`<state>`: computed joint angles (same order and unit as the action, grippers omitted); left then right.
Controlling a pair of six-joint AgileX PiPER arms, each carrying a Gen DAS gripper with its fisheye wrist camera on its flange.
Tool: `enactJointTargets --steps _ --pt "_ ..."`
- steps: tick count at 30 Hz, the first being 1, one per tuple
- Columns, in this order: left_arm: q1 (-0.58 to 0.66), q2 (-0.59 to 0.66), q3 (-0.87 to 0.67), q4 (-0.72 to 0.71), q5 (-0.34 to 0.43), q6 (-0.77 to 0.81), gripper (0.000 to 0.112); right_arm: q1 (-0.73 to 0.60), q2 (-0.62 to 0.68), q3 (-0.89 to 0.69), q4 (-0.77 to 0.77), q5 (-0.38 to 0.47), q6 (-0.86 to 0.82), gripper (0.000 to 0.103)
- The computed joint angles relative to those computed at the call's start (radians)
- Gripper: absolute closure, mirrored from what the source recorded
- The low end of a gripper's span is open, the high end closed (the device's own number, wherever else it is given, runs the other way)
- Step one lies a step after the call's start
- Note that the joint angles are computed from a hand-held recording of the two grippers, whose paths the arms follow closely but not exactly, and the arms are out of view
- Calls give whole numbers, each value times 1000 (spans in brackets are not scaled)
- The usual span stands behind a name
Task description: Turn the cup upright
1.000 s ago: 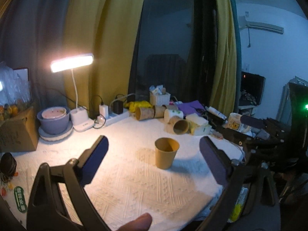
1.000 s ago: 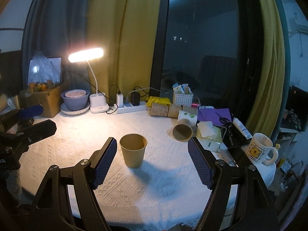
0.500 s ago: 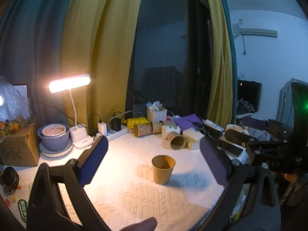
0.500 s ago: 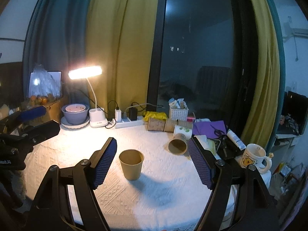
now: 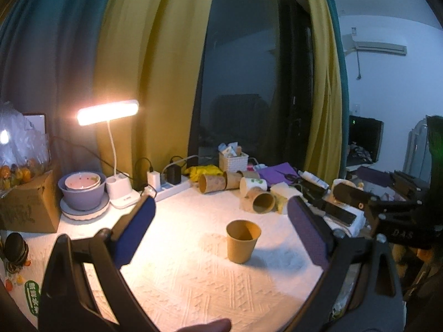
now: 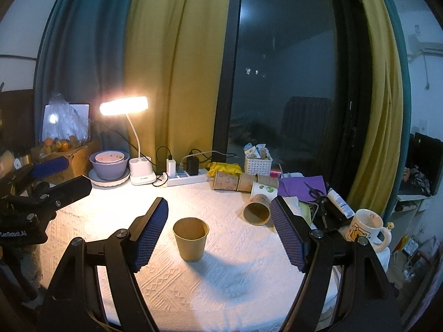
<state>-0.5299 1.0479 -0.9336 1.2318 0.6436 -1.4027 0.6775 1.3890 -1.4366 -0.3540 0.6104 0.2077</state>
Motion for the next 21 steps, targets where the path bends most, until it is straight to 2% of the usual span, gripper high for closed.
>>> enactJointTargets --steps 6,21 --pt "25 2 11 -12 -28 0 15 3 11 -5 7 6 -8 24" --pt "35 4 17 -21 -40 2 15 8 29 -12 14 11 -13 24"
